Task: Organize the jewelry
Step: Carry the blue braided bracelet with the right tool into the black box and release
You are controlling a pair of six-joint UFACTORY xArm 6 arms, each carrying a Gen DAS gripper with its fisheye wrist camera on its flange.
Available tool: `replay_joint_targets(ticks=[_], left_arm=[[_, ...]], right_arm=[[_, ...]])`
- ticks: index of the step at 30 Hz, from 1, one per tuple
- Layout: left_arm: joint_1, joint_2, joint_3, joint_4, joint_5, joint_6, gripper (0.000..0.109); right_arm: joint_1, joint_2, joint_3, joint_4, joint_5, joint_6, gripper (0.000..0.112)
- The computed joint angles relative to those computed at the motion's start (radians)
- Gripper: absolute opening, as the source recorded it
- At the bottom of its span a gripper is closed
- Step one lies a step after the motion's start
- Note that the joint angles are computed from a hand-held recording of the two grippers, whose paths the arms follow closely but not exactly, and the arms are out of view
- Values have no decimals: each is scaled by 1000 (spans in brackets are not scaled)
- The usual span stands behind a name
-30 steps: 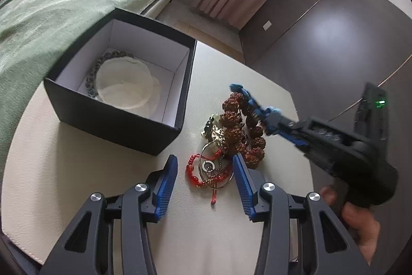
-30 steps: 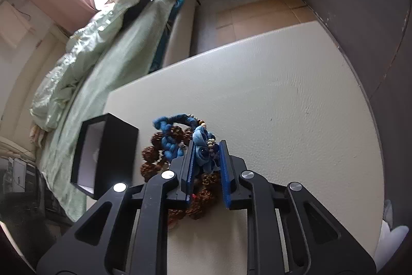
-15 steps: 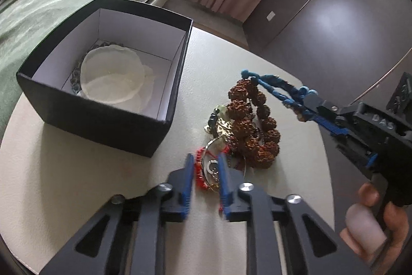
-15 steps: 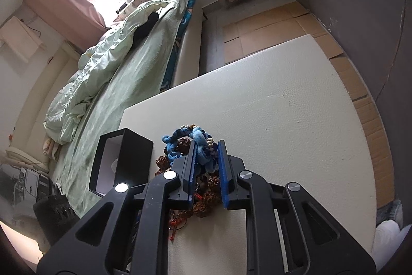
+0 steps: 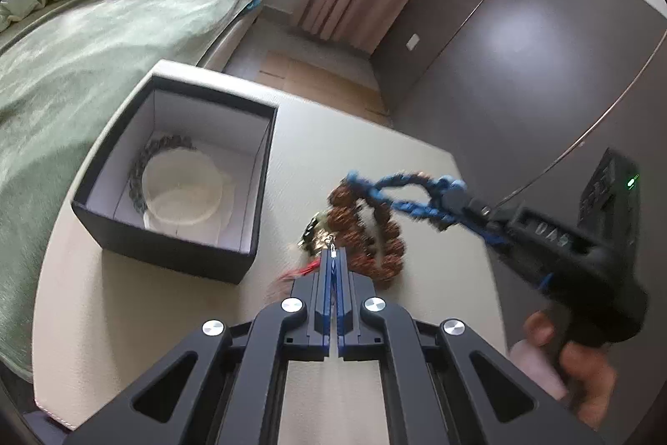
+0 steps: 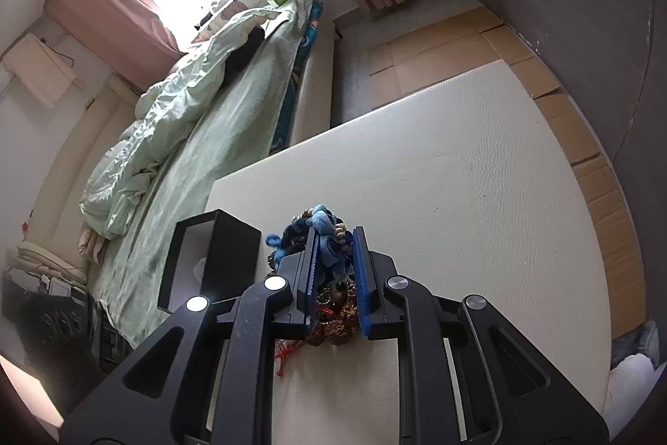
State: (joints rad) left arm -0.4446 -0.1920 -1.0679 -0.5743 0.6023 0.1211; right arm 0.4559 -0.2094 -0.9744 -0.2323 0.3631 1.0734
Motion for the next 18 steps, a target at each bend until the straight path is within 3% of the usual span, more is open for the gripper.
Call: replay_joint_targets(ticks=[7,18], left_arm=[[38,-11,-41,-45,57,37,0],[86,-49,-91,-9,58,56,0]], right_arm=[[2,-24,19,-27,-25,27,16],[0,-58,40,-127,-129,110,16]])
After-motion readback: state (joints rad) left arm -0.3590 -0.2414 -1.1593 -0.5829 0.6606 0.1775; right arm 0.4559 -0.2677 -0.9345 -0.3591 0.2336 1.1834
